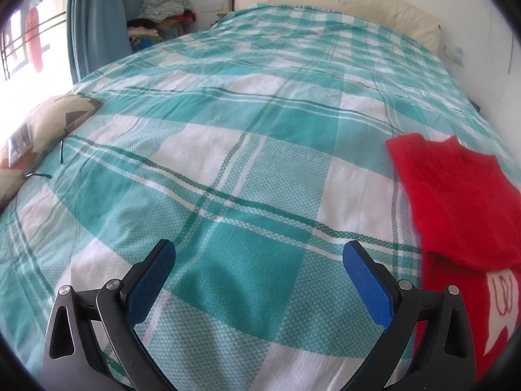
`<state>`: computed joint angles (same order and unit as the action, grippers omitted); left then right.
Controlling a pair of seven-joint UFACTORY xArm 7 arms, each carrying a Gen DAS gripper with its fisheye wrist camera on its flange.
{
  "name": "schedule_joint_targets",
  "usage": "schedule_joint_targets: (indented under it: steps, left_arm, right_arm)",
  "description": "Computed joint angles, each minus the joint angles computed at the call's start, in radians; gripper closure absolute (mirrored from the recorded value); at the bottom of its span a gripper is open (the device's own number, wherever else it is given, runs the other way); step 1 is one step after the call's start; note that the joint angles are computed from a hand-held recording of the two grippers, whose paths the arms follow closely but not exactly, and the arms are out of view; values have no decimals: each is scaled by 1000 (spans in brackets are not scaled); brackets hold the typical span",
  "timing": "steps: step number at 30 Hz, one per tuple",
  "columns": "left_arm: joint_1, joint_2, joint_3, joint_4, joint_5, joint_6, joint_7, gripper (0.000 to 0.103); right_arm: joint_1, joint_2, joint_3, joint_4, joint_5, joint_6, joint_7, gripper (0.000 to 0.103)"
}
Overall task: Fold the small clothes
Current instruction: 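Grasp the red sweater hem with both grippers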
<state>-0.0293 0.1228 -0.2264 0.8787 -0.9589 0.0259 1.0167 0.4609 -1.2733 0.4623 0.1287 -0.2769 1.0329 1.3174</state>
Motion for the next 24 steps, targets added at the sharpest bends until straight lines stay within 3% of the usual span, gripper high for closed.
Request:
schedule_joint_targets:
  steps: [2, 6, 8, 11, 14, 17, 24]
  left_arm:
    - [19, -18, -28, -4, -93, -10, 94, 0]
    - [-3, -93, 17, -45, -148, 78, 148, 0]
    - [-9, -179, 57, -108, -121, 201, 149, 0]
    - [-9, -354, 143, -241, -28, 462, 189, 0]
    - [-7, -514, 246, -358, 70, 711, 208, 0]
    - [-13, -589, 321, -408, 159, 886, 164, 1]
    - [-68, -673, 354, -462, 258, 933, 118, 3]
  right_arm:
    - [-6, 17, 15, 15, -16, 2, -7, 32]
    - [0, 46, 20, 23, -14, -12, -2, 32]
    - [7, 56, 24, 40, -12, -3, -4, 32]
    - [46, 36, 48, 71, 19, 29, 22, 32]
    - [131, -2, 58, 76, 111, 33, 84, 32]
    - [217, -6, 62, 58, 213, -20, 152, 32]
    - [324, 65, 33, -13, 335, -168, 257, 32]
